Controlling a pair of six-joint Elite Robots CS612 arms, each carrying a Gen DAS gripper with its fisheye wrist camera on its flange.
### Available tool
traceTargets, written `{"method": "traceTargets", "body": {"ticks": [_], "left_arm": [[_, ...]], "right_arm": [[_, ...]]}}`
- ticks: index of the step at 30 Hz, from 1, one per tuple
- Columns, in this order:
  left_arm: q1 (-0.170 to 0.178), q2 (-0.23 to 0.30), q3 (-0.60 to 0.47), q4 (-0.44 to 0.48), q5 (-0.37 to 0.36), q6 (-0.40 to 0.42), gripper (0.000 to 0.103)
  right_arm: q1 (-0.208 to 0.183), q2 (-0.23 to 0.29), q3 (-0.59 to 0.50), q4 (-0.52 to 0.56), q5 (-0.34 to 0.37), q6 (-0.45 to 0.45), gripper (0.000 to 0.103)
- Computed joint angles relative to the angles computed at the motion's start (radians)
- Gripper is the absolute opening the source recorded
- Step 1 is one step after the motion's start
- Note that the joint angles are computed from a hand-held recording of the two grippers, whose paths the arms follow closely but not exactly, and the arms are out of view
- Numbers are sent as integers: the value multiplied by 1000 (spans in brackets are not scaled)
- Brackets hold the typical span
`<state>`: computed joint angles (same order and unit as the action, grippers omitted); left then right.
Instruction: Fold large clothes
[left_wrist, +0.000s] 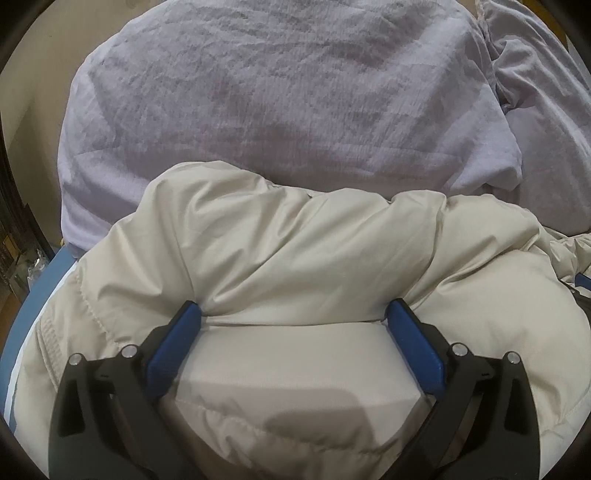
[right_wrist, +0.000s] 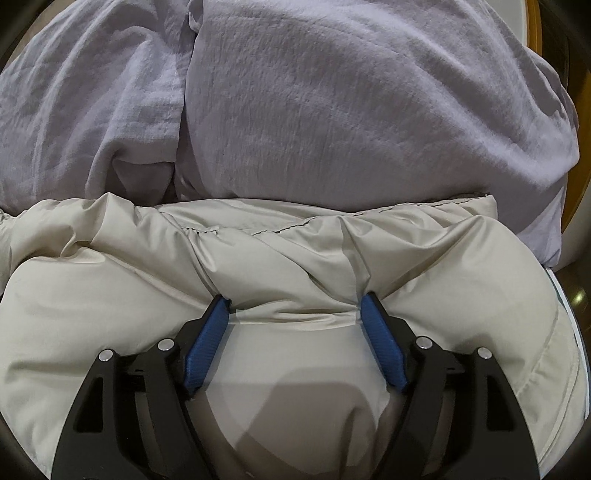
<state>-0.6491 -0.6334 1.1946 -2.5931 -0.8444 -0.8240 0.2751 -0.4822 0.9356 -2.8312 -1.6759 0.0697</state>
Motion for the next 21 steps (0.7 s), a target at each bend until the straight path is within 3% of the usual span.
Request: {"method": "traceTargets", "body": {"ticks": [4,8,11,15,21], "left_arm": [[0,1,1,-4,2,1,101],[0,-1,4,-5,5,-1,101],[-2,1,3,-10,10,1,101],[-1,2,1,-6,12,-1,101],[-3,5,-5,7,27,-5,101]], "right_arm": [[6,-22,21,-11,4,13,76],[-5,-63,79,-90,170,62,76],[5,-71,88,-83,238,21,76],[30,-58,79,-100,178,-38,76],[45,-31,50,-75,130,-42,77]]}}
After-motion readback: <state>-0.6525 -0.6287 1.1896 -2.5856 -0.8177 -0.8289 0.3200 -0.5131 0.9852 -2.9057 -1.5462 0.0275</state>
